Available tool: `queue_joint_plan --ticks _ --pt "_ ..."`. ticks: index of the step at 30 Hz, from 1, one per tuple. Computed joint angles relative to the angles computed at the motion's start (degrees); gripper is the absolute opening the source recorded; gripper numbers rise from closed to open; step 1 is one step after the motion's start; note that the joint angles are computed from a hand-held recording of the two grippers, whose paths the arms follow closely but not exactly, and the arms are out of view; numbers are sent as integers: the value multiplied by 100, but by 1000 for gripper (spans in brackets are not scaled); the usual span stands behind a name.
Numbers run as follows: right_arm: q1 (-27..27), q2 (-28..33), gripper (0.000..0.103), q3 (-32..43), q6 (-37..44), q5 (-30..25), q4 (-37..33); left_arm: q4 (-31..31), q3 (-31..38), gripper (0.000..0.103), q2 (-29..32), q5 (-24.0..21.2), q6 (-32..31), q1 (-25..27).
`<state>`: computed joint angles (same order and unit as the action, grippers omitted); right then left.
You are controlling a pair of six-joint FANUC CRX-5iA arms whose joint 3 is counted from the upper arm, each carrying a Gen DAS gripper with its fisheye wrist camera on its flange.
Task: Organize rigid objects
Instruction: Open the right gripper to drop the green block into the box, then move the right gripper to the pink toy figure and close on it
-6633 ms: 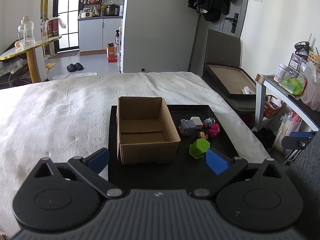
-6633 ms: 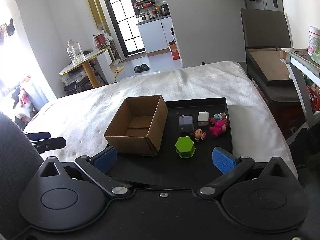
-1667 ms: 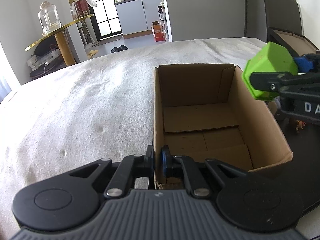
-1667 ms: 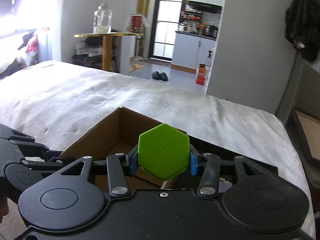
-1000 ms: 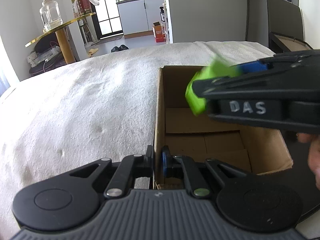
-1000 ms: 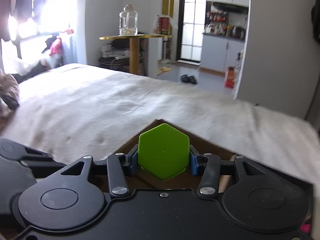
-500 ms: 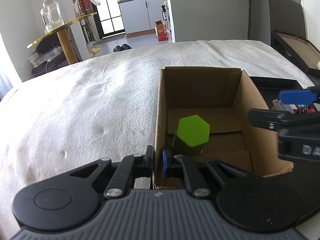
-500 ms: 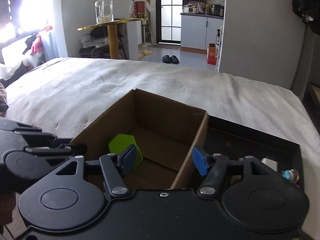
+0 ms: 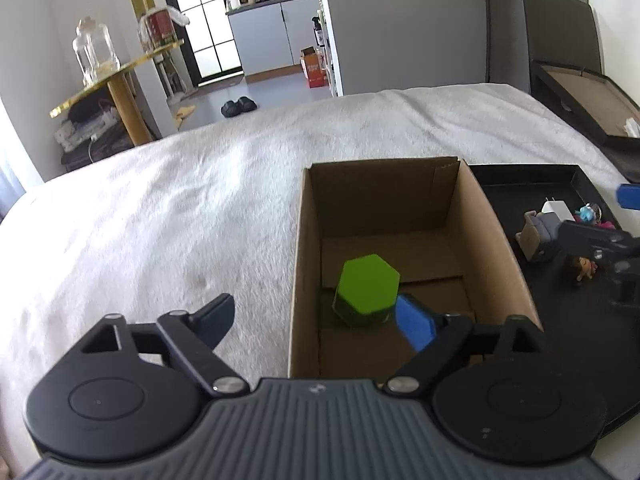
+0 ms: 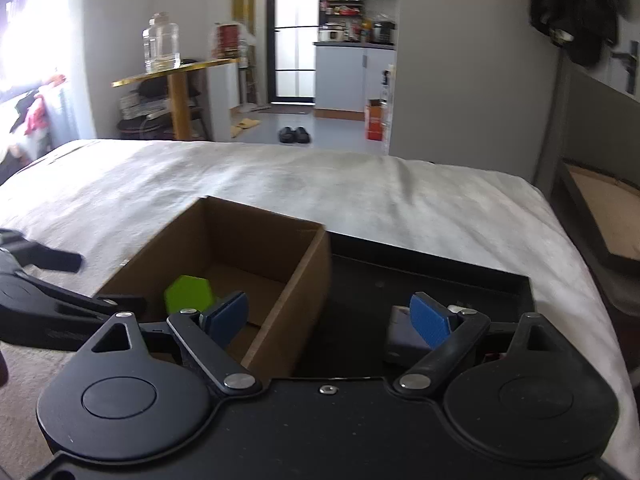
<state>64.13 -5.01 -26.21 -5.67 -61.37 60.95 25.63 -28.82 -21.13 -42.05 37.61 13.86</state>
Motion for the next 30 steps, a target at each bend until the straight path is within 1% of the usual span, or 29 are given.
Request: queue_joint_plan --ticks 4,13,17,23,25,28,30 --pt "24 -138 89 -144 -199 -253 -130 -220 150 89 45 -98 159 -71" --pt "114 -441 90 -520 -523 -636 -334 -576 260 95 22 30 447 -242" --pt "134 -543 90 -687 -513 -760 -354 -650 256 97 -6 109 510 -329" --pt "133 -749 90 -959 -629 -766 -406 -943 365 98 26 110 681 -466" --pt "127 -801 90 -1038 -687 -772 -453 -1084 419 98 54 142 865 -531" --pt "66 -870 86 -1151 -704 -677 -489 -1166 477 98 91 140 1117 -599" --pt "-3 -886 82 -1196 -685 -585 -527 -1270 513 98 112 171 1226 -672"
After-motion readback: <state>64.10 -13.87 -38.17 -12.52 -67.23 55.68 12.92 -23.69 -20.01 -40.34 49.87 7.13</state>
